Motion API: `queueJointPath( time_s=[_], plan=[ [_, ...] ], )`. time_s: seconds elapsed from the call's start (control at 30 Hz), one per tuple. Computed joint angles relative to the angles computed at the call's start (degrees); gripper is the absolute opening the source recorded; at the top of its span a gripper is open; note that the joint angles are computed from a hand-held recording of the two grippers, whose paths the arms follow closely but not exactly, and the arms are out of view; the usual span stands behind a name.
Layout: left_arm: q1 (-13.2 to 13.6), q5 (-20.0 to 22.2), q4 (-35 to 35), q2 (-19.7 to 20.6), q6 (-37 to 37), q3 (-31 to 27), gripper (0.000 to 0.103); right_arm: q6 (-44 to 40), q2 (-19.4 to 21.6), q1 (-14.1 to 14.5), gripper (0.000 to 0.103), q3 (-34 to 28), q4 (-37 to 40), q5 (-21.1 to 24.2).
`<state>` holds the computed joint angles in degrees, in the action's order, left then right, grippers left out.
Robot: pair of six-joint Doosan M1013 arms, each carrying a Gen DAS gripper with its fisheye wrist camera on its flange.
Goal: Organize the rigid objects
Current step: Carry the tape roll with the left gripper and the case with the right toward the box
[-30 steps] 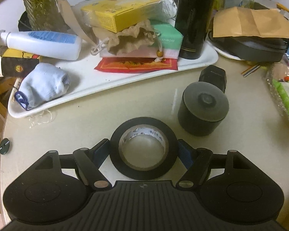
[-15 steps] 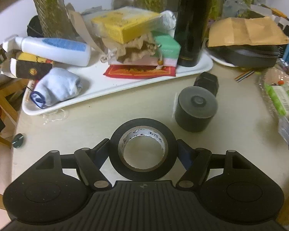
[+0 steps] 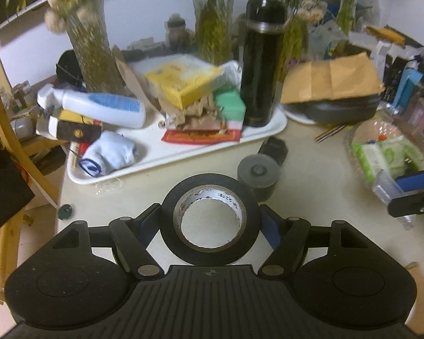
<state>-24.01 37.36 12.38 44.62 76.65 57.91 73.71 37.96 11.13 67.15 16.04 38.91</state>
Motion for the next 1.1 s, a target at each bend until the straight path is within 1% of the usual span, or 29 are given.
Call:
queueJointPath(
  time_s=[0.13,0.3,0.5,0.63,0.8,1.1],
  plan=[
    [-0.3,-0.8,0.5,-2.0,-2.0,1.0,0.072,0.9,-1.3,0.2,0.035,0.0,-1.6,-0.1],
    [-0.8,-1.6,1.0,-4.2,-3.0,2.6,0.072,1.3,-3.7,0.3,0.035,1.8,-1.6,-2.4],
    [-1.3,-2.8,0.2,-7.0,-4.2,6.0,0.072,-0.9,-6.2,0.8,0.035,5.0,-0.6,-4.5],
    [-1.4,-3.7,-1.7,-8.9,-3.5,8.8,0.072,-2.5,-7.2,0.9,0.035,7.0,0.9,-5.2],
    [-1.6,-6.4,-3.5,-11.4,-2.6,12.8,0.072,-4.2,-8.5,1.0,0.035,9.5,2.5,-6.1],
    [-2.1,-10.4,-8.1,-14.4,2.1,19.3,0.072,-9.9,-10.2,0.8,0.035,13.3,7.4,-6.3]
  ],
)
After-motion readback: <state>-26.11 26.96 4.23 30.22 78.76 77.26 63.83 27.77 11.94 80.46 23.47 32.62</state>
